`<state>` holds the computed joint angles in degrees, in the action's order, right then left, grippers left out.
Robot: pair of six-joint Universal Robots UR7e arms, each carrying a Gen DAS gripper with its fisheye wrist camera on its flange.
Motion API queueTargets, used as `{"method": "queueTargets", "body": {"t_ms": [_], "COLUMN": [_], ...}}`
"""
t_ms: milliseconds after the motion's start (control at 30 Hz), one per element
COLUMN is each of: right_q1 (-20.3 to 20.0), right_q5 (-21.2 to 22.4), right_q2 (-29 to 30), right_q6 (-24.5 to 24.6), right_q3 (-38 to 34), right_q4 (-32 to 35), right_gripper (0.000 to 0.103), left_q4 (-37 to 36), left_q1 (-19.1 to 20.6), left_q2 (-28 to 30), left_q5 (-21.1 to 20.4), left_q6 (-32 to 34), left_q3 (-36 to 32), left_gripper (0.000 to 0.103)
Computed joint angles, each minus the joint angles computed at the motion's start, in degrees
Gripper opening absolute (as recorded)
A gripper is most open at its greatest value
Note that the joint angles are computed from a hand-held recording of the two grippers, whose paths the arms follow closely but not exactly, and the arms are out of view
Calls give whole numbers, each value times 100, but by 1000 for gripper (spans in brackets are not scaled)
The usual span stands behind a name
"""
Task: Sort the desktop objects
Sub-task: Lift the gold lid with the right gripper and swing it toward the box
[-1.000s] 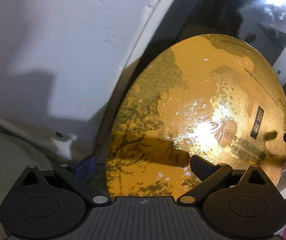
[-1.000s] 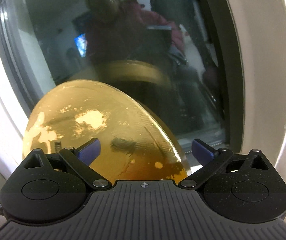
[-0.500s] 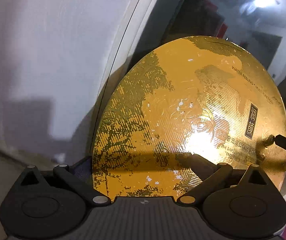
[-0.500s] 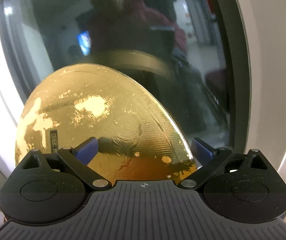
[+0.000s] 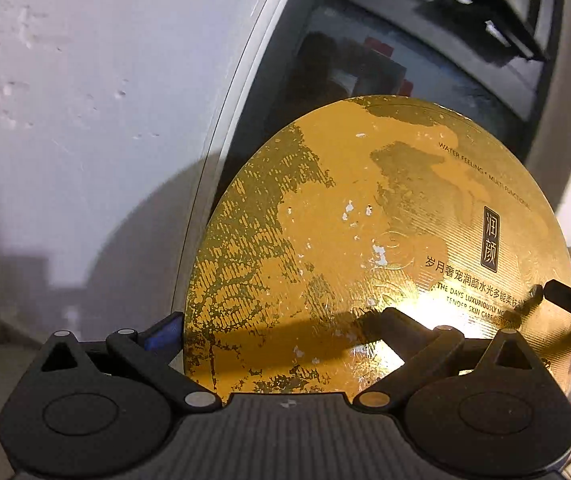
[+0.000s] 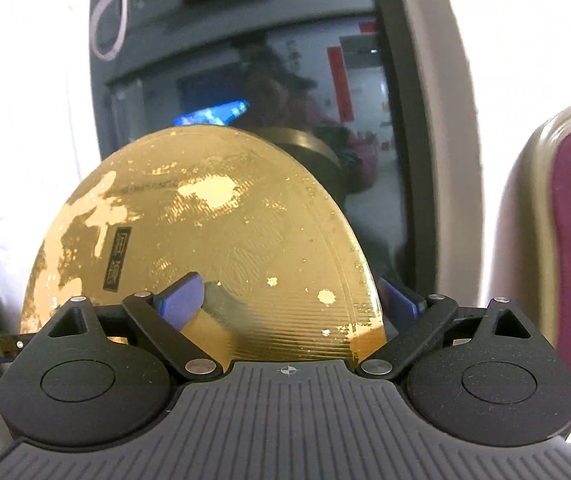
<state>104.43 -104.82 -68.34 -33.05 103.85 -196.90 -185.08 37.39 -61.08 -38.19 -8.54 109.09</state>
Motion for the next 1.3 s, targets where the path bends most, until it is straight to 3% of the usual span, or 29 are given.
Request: {"method": "queueTargets", "body": {"t_ms": [133, 233, 300, 467, 600, 967, 1300], "right_q1": [345, 625, 797, 1045, 1159, 1306, 912], "right_q5": [-611, -1151, -1450, -2024, -2456, -3472, -3872], "right_q2": [-628, -1011, -1278, -2010, -2599, -4182, -5426], "right_q6": [-118, -322, -321, 38, 485, 985, 1538], "right_q3": [708, 1201, 1562, 2317, 2801, 3574, 3982], "right_q4": [-250, -441, -444, 3, 428, 1500, 2326], "right_gripper": [94, 94, 94, 94, 94, 94, 94], "left_q4": [805, 1844, 2081, 3304, 3973, 4014, 3881], "left_q1": [-500, -984, -1140, -1605, -1868, -2290, -2403], "left_q2": [-601, -1212, -1376, -1834, -1947, -1782, -1150], "left_q5": [179, 270, 293, 252, -8, -927, -1548], "left_q6": [-1274, -2449, -2837, -4156, -4829, -5229, -4856], "left_q3": [755, 1269, 1576, 2105, 2253, 2593, 2394], "left_gripper": [100, 100, 100, 100, 100, 100, 100]}}
